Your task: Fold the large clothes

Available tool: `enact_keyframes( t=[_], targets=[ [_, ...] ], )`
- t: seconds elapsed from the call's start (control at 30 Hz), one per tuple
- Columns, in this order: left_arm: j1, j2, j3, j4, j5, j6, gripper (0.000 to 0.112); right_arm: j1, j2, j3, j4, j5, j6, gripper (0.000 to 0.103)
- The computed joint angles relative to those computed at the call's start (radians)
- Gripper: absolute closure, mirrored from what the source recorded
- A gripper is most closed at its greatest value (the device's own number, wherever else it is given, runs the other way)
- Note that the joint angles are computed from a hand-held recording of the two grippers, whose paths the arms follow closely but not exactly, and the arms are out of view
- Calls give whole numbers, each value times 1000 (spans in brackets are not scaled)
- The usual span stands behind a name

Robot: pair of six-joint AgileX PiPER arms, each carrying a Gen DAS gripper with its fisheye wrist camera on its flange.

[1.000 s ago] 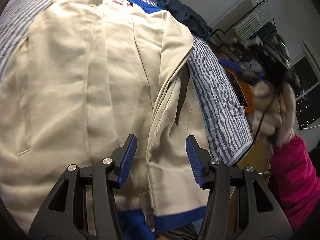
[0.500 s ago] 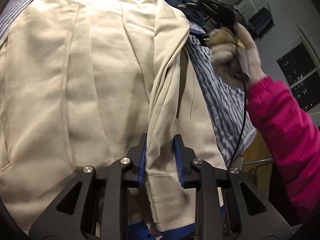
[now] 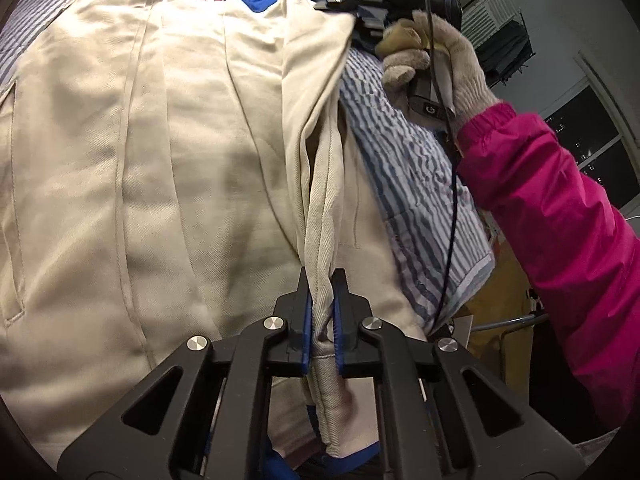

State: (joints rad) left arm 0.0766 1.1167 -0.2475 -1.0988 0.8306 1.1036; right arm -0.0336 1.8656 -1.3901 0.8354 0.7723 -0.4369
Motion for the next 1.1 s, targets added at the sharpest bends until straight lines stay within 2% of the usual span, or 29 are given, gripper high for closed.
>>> enact_keyframes(
  t=[0.17,0.37,0.43,0.5,0.53,0.57,0.6,0.73,0.8,0.87,0.93,1.03,1.1],
  targets=[
    [106,-34,20,20,89,33,107,178,6,-159,-346,13,229,100],
    [207,-16,53,29,137,97,107,354,130,-350,-509,65,350,101],
    [253,24,63,32,144,150,107,403,194,-404,-529,74,372,101],
    [281,80,74,27,132,202,107,437,276,-478,-512,123,361,92],
    [286,99,77,21,122,219,107,452,323,-529,-509,165,362,80],
    [283,107,73,17,121,224,107,466,357,-559,-492,194,354,77],
    [282,107,70,15,124,225,107,468,353,-550,-465,194,331,77],
    [323,107,67,34,153,248,107,375,200,-354,-203,105,119,77],
    [355,117,63,46,170,265,107,336,140,-304,-238,70,149,77],
    [361,119,62,49,170,276,107,315,111,-291,-401,47,258,77],
    [371,112,61,60,177,275,107,296,121,-301,-475,51,326,79],
    [356,95,66,58,174,258,107,286,162,-335,-466,52,362,79],
    [347,71,70,68,171,237,107,303,197,-360,-428,29,325,79]
  ],
)
